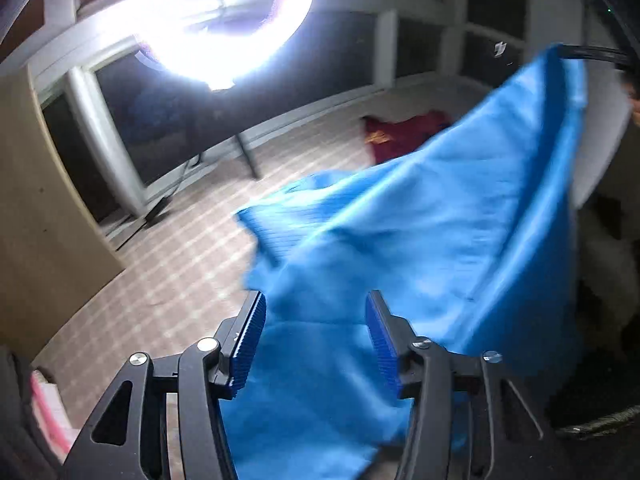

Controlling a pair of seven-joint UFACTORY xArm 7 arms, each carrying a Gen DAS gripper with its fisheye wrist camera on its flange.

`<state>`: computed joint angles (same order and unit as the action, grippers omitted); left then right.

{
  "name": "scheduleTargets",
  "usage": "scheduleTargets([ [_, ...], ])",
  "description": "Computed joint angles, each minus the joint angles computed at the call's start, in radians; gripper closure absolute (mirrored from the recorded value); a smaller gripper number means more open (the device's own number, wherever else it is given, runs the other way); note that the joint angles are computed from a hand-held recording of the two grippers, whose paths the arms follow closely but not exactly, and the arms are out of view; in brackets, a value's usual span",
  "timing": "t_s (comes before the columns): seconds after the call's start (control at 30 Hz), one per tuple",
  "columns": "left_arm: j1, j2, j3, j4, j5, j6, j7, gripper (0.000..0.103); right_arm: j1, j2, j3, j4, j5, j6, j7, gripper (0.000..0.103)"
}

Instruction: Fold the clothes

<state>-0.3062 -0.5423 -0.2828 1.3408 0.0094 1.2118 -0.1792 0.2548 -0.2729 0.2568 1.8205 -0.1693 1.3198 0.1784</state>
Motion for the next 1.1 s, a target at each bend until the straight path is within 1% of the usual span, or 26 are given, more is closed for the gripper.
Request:
scheduleTargets([
  [0.03,-0.005,0.022,0.001,-0.006,-0.005,-0.007,0.011,0.06,0.0,0.0,0.0,0.003,0.0,0.004,0.0,0.102],
  [0.07,-0.015,0.045,-0.007,-0.004,-0.01,0.004,0.02,0.063,0.001,0.002,0.003,0.006,-0.002,0.007,0.001,0.102],
  [0.1,-0.033,0.072,-0.019,0.005,-0.024,0.028,0.026,0.07,0.001,0.004,0.004,0.009,-0.004,0.009,0.002,0.102],
  [0.13,-0.054,0.09,-0.029,0.008,-0.04,0.042,0.031,0.071,0.002,0.005,0.007,0.013,-0.006,0.012,0.002,0.102],
  [0.17,-0.081,0.083,-0.04,-0.006,-0.06,0.032,0.035,0.071,0.004,0.004,0.009,0.013,-0.008,0.014,0.001,0.102],
  [0.23,-0.123,0.065,-0.07,-0.032,-0.073,0.004,0.032,0.066,0.006,-0.002,0.016,0.008,-0.018,0.022,0.002,0.102],
  [0.3,-0.139,0.063,-0.105,-0.038,-0.043,-0.004,0.016,0.066,0.008,-0.008,0.02,0.004,-0.019,0.03,0.007,0.102],
  [0.37,-0.138,0.074,-0.118,-0.035,-0.012,-0.007,-0.005,0.066,0.009,-0.009,0.023,0.004,-0.019,0.035,0.01,0.102],
  [0.47,-0.137,0.1,-0.121,-0.023,0.036,0.006,-0.004,0.066,0.014,-0.003,0.026,0.013,-0.015,0.036,0.011,0.102],
  [0.67,-0.157,0.134,-0.103,-0.034,0.081,0.044,0.059,0.064,0.028,0.011,0.044,0.037,-0.031,0.044,0.014,0.102],
  [0.7,-0.157,0.134,-0.097,-0.039,0.08,0.044,0.059,0.07,0.03,0.012,0.046,0.039,-0.034,0.046,0.014,0.102],
  [0.73,-0.16,0.132,-0.084,-0.042,0.065,0.041,0.064,0.084,0.032,0.012,0.049,0.041,-0.038,0.049,0.014,0.102],
  [0.8,-0.166,0.125,-0.057,-0.043,0.021,0.036,0.075,0.101,0.035,0.015,0.053,0.047,-0.047,0.055,0.014,0.102],
  [0.93,-0.162,0.094,-0.03,-0.015,-0.029,0.047,0.085,0.101,0.034,0.016,0.049,0.056,-0.058,0.057,0.016,0.102],
  [1.0,-0.155,0.064,-0.015,-0.006,-0.053,0.039,0.088,0.101,0.03,0.018,0.043,0.061,-0.059,0.058,0.019,0.102],
  [1.1,-0.13,0.042,-0.008,0.024,-0.059,0.045,0.09,0.101,0.023,0.018,0.027,0.059,-0.047,0.053,0.022,0.102],
])
